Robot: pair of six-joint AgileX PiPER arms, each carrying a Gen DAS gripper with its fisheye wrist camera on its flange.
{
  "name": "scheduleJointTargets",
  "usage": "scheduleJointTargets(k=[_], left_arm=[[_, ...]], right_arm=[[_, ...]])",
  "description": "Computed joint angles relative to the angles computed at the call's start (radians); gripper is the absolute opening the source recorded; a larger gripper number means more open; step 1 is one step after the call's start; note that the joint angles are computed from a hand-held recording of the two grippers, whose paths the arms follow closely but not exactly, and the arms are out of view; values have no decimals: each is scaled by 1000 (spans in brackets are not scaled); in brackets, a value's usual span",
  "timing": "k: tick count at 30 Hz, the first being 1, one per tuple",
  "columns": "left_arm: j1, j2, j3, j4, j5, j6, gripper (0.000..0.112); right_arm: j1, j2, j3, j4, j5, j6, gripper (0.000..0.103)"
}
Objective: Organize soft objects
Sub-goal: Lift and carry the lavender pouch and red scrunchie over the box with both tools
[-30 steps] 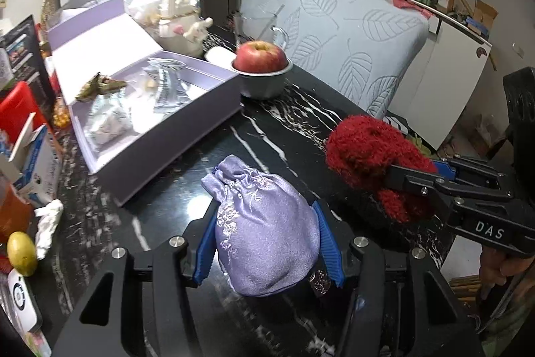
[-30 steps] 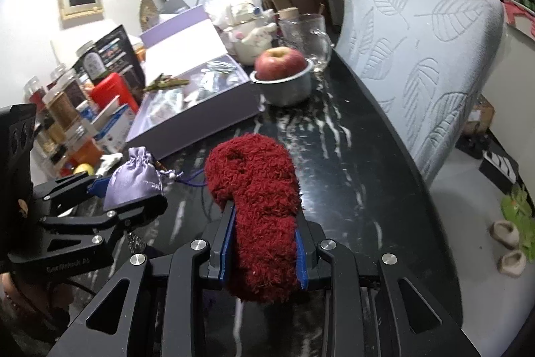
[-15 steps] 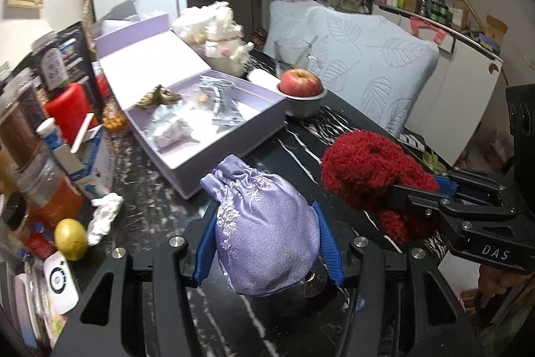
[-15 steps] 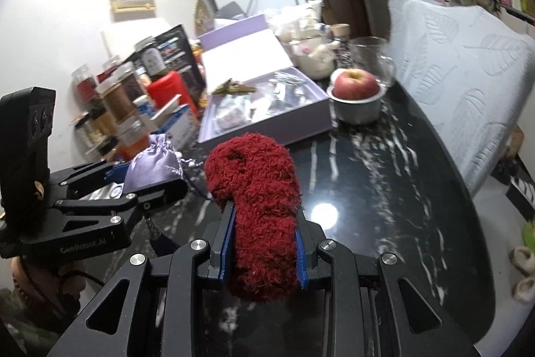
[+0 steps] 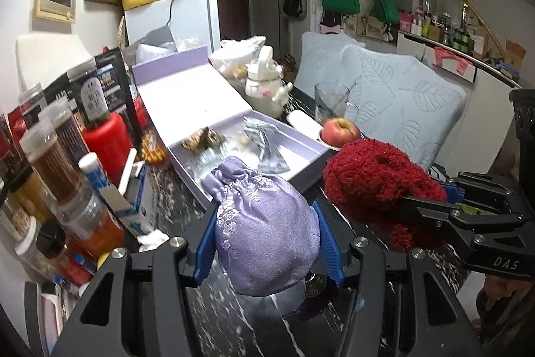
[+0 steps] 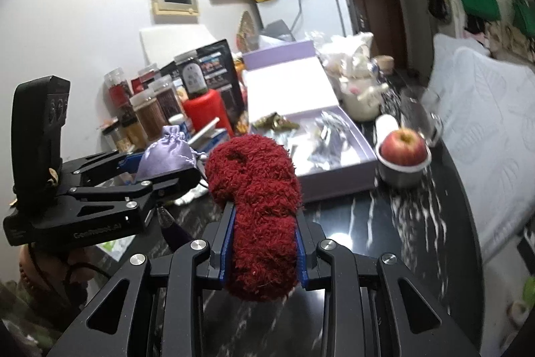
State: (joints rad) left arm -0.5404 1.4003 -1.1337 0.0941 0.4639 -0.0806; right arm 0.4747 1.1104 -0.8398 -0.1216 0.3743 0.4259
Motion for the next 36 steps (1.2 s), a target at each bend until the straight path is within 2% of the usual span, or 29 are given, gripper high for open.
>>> scheduleJointTargets(k=[8, 21, 27, 36], left_arm=[[51, 76, -117, -46, 1, 86, 53], [88, 240, -345, -131, 20, 219, 53], [100, 341, -483, -108, 37, 236, 53], [128, 534, -764, -144, 133, 284, 53]], right_arm=[[-80, 117, -137, 275, -4, -339, 29], [-204, 290, -346, 512, 35, -634, 29], [-251, 396, -470, 541, 65, -680, 29], [-287, 543, -671, 517, 121, -706, 29]])
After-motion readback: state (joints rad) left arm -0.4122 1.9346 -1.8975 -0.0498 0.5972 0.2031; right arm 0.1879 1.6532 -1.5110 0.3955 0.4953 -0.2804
